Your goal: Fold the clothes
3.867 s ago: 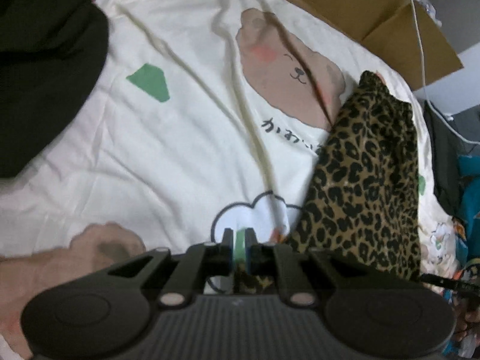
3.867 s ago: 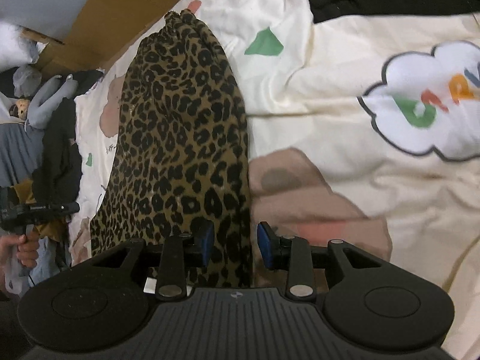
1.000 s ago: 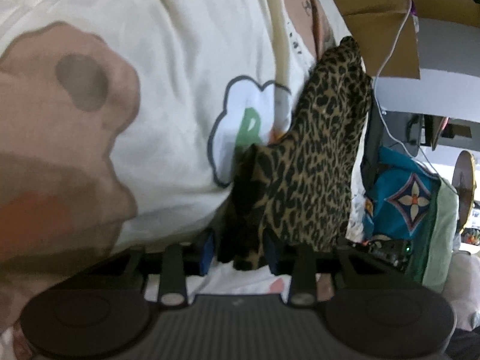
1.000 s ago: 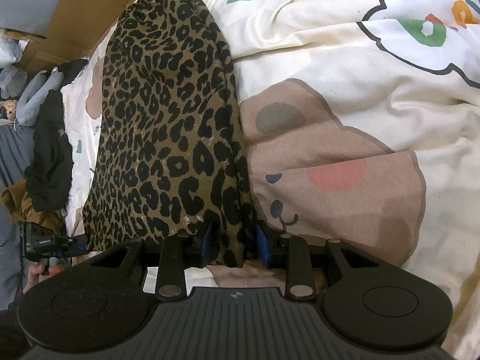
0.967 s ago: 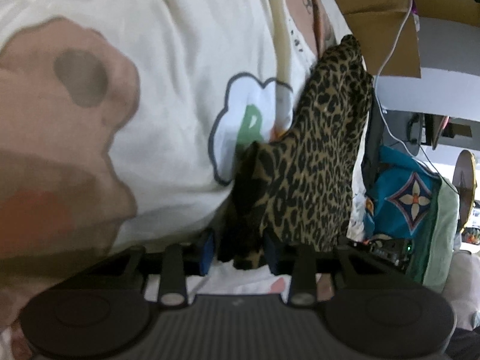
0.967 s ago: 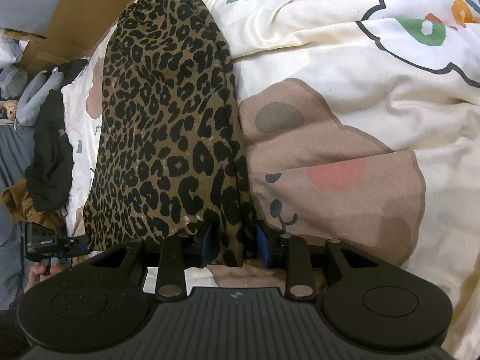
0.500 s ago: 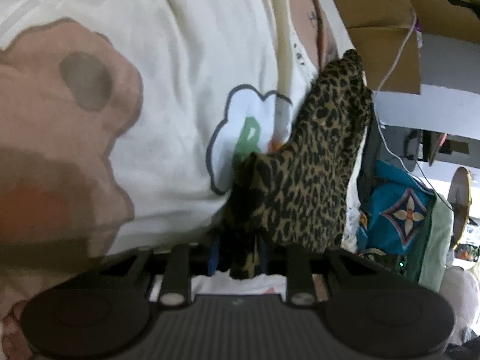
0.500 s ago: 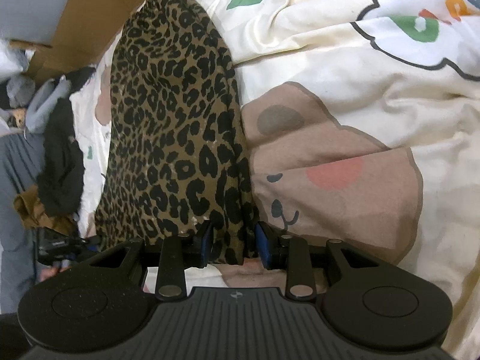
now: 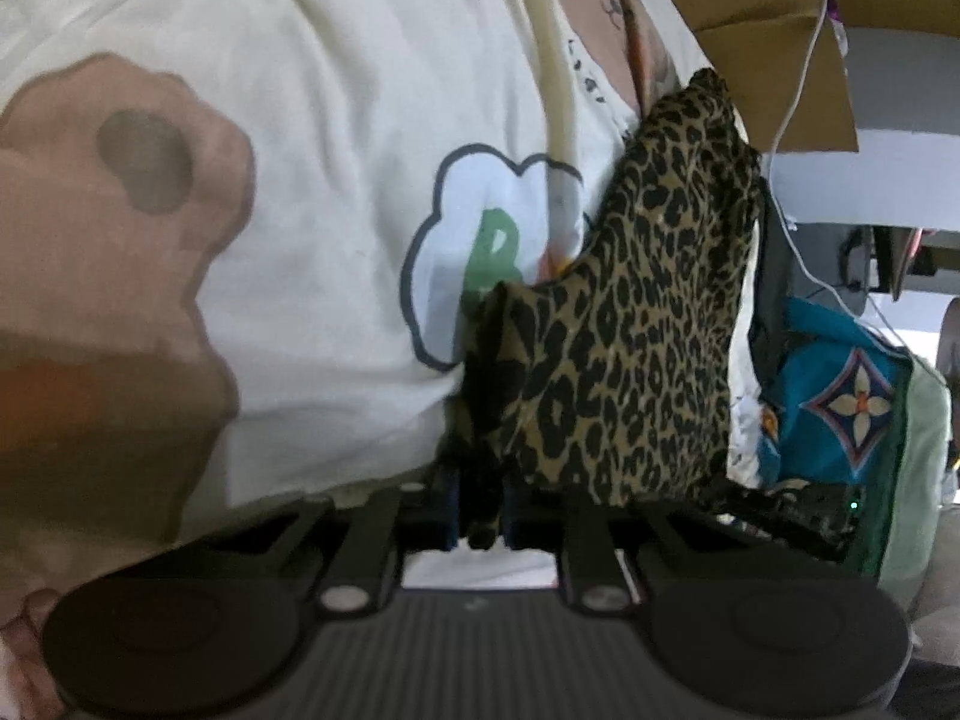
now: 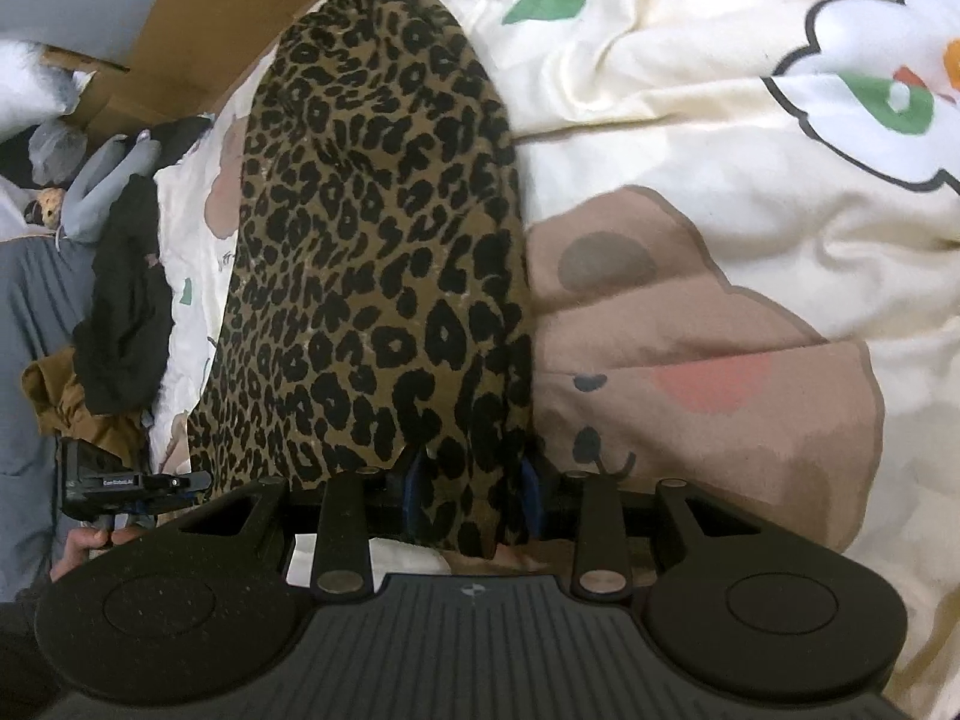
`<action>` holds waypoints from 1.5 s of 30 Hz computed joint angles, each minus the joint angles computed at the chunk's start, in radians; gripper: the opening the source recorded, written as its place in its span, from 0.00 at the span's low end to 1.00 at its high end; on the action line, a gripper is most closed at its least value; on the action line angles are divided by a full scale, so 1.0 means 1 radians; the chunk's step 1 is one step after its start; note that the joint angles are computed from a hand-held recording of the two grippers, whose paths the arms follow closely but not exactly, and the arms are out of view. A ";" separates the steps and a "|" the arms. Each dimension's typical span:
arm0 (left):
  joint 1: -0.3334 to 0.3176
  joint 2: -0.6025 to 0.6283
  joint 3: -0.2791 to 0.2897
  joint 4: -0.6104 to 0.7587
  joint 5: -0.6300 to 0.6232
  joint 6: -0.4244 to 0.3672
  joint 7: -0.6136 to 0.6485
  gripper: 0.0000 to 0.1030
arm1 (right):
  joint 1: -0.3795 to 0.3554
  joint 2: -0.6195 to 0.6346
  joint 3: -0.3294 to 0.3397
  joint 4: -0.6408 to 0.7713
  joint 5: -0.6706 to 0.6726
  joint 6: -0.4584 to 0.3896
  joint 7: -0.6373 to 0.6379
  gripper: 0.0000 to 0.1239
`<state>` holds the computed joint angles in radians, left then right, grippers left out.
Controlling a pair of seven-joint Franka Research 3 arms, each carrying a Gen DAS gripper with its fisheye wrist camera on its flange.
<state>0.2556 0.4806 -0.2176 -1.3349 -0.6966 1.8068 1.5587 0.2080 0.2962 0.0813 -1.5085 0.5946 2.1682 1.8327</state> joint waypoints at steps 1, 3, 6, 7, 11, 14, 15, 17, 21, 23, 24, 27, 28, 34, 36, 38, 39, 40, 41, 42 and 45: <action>-0.005 0.006 0.001 0.016 0.014 -0.007 -0.002 0.13 | -0.001 -0.002 0.001 -0.005 0.004 0.004 -0.005 0.28; -0.013 0.021 0.002 0.049 0.042 -0.027 -0.004 0.13 | -0.001 -0.007 0.002 -0.013 0.009 0.012 -0.017 0.21; -0.018 0.041 0.001 0.085 0.074 -0.052 -0.011 0.14 | -0.002 -0.014 0.001 -0.022 0.013 0.019 -0.031 0.20; -0.021 0.045 0.000 0.091 0.081 -0.053 -0.017 0.14 | -0.003 -0.016 -0.001 -0.025 0.010 0.019 -0.031 0.20; -0.026 0.037 -0.002 0.082 0.100 -0.044 -0.025 0.15 | -0.007 -0.036 -0.009 -0.061 0.013 0.040 -0.018 0.21; -0.026 0.035 -0.003 0.074 0.098 -0.041 -0.037 0.14 | -0.021 -0.045 -0.003 -0.094 0.077 0.059 -0.032 0.21; -0.026 0.035 -0.003 0.075 0.098 -0.042 -0.040 0.14 | -0.025 -0.043 0.000 -0.100 0.098 0.059 -0.040 0.21; -0.029 0.043 -0.003 0.094 0.111 -0.058 -0.044 0.13 | -0.030 -0.041 0.005 -0.107 0.133 0.061 -0.057 0.21; -0.036 0.057 -0.005 0.151 0.142 -0.092 -0.038 0.10 | -0.032 -0.040 0.007 -0.099 0.154 0.055 -0.087 0.05; -0.034 0.053 -0.007 0.161 0.147 -0.099 -0.028 0.09 | -0.033 -0.043 0.009 -0.094 0.165 0.049 -0.104 0.04; -0.032 0.046 -0.008 0.158 0.145 -0.099 -0.022 0.08 | -0.035 -0.046 0.010 -0.093 0.175 0.046 -0.114 0.04; -0.024 0.028 -0.009 0.146 0.128 -0.098 -0.012 0.08 | -0.041 -0.062 0.010 -0.103 0.217 0.045 -0.127 0.04; -0.022 0.022 -0.009 0.141 0.122 -0.098 -0.008 0.08 | -0.043 -0.066 0.009 -0.105 0.228 0.042 -0.133 0.04; -0.010 0.016 0.000 0.164 0.104 -0.138 -0.005 0.08 | -0.047 -0.072 0.006 -0.090 0.251 -0.018 -0.158 0.04; -0.007 0.016 0.001 0.167 0.094 -0.132 -0.019 0.08 | -0.048 -0.077 0.004 -0.095 0.262 -0.026 -0.157 0.04; -0.004 0.015 0.001 0.167 0.080 -0.112 -0.029 0.08 | -0.050 -0.083 0.003 -0.107 0.290 -0.011 -0.155 0.04; -0.005 0.020 0.001 0.176 0.077 -0.105 -0.032 0.08 | -0.051 -0.084 0.003 -0.111 0.304 -0.002 -0.155 0.04; -0.005 0.025 -0.001 0.185 0.074 -0.097 -0.034 0.08 | -0.051 -0.084 0.002 -0.110 0.312 0.005 -0.155 0.04; -0.005 0.030 -0.003 0.194 0.069 -0.088 -0.037 0.08 | -0.051 -0.083 0.002 -0.109 0.319 0.014 -0.156 0.04; -0.005 0.039 -0.006 0.209 0.065 -0.080 -0.039 0.08 | -0.051 -0.082 0.002 -0.107 0.324 0.023 -0.156 0.04; -0.005 0.067 -0.015 0.254 0.063 -0.060 -0.047 0.08 | -0.049 -0.074 0.003 -0.097 0.335 0.054 -0.154 0.04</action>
